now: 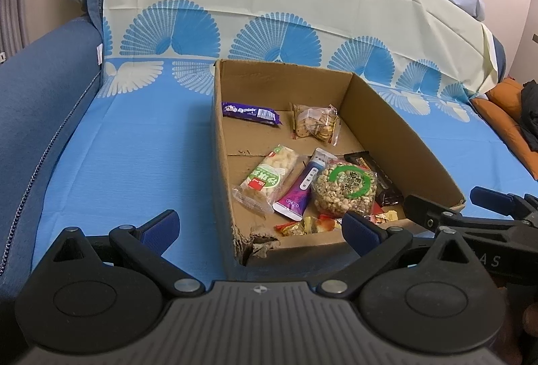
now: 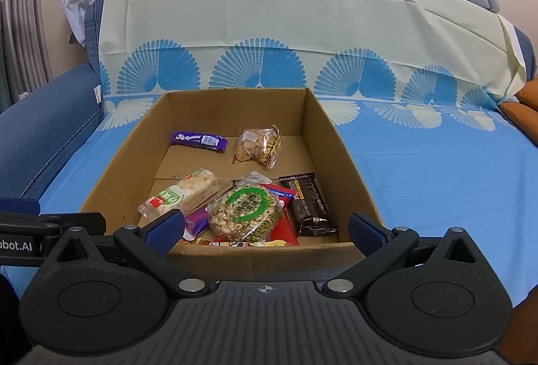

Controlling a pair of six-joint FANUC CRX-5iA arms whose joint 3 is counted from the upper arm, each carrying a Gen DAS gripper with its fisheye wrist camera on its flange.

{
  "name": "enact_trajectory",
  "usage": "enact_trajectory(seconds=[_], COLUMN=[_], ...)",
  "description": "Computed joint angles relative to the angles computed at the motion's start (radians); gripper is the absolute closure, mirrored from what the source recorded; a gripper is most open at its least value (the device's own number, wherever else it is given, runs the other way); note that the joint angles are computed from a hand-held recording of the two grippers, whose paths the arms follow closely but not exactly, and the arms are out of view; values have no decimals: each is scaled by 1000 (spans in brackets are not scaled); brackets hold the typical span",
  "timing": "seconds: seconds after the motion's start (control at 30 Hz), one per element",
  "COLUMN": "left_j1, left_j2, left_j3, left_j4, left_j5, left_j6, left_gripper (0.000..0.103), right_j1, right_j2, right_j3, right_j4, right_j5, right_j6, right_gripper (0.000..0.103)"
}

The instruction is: Organize snacks

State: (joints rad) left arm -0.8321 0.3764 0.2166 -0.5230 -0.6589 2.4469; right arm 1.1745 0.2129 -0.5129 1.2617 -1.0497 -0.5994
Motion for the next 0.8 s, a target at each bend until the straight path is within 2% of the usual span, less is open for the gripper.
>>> enact_trajectory(seconds=[0.8], left_j1=[12], left_j2=[18], left_j3=[26], left_j4=[-1], left_j5=[23], left_j6=[-42], left_gripper=[0], right_j1=[-28], right_j2=[8], right_j3=[14], right_j4=[-6], right_j5=[32], right_j6=[-12], right_gripper=[1])
